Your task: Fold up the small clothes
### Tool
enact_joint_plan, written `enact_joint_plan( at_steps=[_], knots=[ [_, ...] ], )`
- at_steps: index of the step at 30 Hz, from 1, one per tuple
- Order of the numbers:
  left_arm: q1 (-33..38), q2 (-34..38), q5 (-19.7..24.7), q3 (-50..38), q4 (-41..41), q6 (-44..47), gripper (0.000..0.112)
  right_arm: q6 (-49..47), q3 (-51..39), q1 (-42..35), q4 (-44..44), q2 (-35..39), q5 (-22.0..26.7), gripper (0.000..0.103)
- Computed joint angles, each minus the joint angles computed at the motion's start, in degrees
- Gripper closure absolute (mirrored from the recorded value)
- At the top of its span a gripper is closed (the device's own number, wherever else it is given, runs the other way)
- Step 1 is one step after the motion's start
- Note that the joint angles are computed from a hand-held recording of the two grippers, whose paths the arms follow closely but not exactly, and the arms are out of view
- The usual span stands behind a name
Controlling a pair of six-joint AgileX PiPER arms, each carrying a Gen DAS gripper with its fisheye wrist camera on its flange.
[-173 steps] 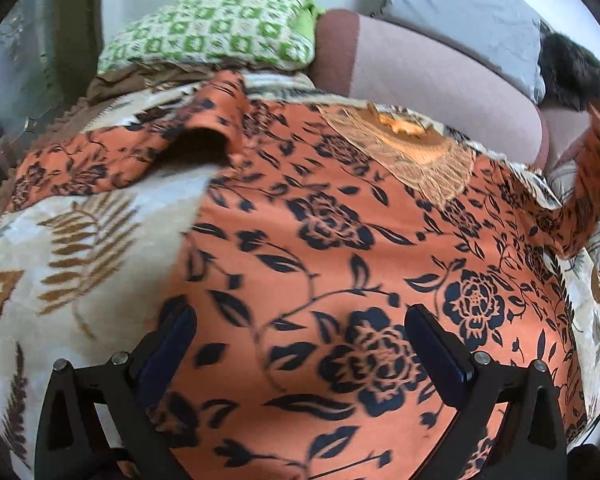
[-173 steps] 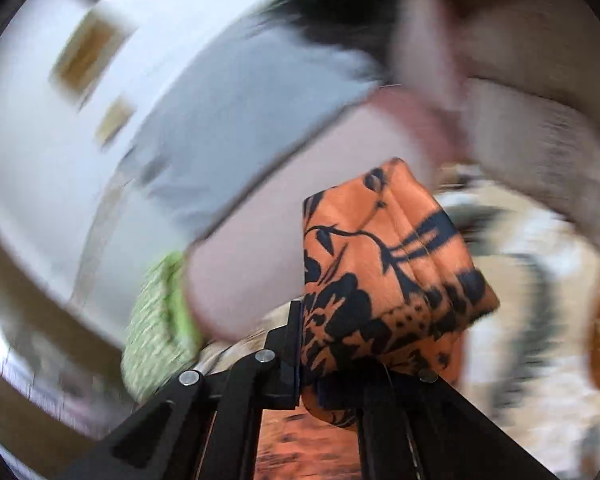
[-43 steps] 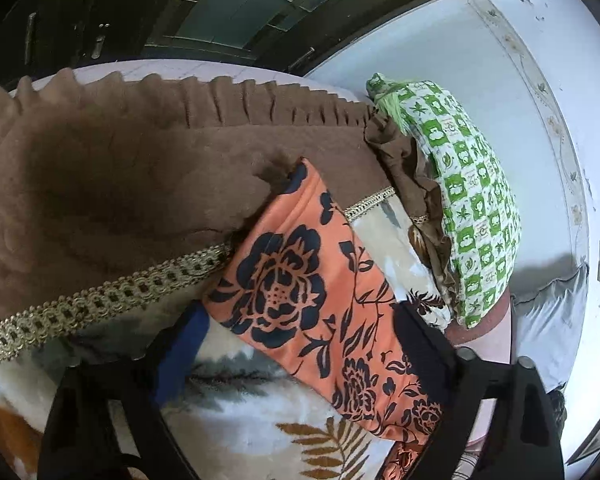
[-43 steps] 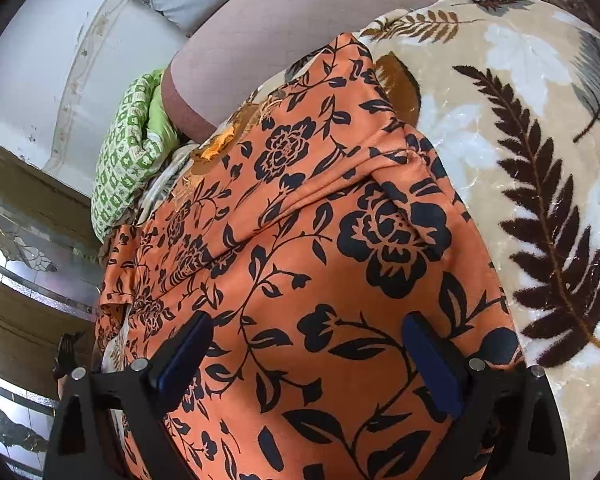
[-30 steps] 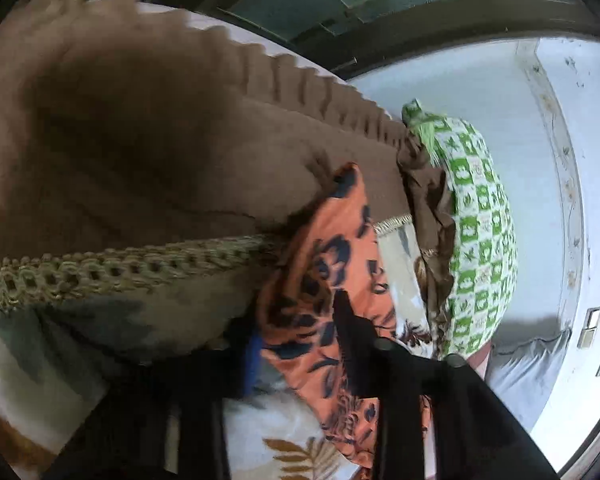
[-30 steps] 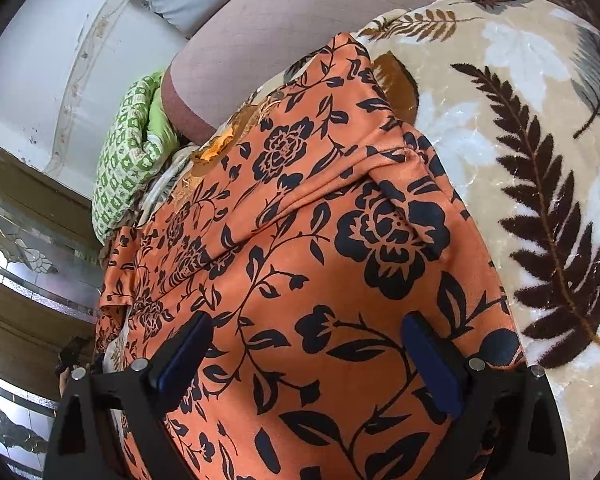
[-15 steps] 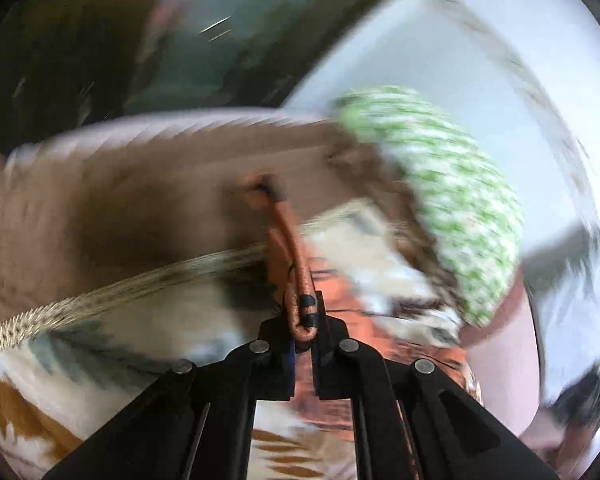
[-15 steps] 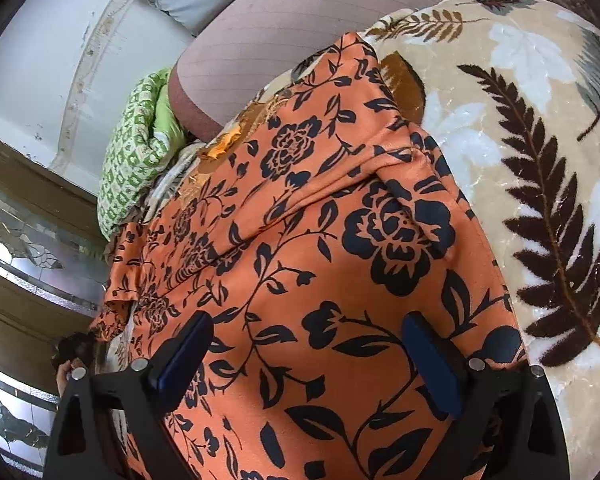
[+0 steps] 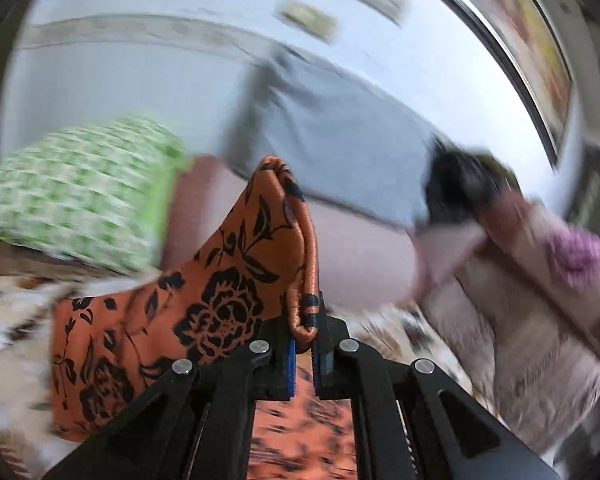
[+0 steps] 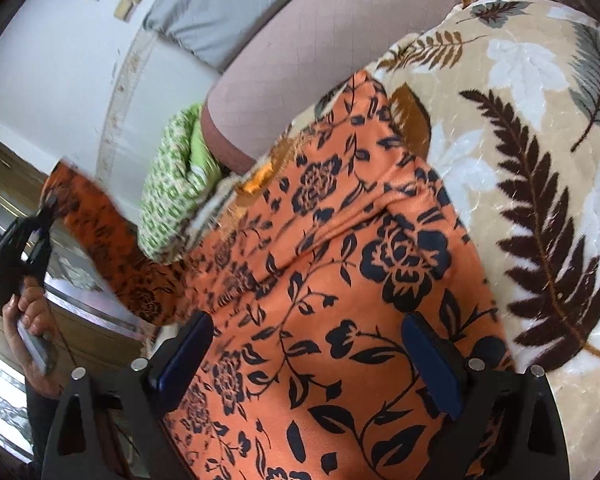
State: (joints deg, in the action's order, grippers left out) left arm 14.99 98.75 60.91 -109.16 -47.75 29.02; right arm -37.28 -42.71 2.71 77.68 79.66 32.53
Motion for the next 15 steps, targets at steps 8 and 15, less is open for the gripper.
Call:
enact_joint_plan(
  at_steps=[8,15],
  knots=[
    [-20.3,13.2,-6.5,6.2,16.5,-13.6,0.086,-8.5,3.5,-9.8,8.8,-1.1,6.7,0.006],
    [-15.8,13.1,0.7,9.4,12.9,-13.0,0.048,-9.4,4.5,-12.1,10.9,-1.3,7.4,0.006]
  ],
)
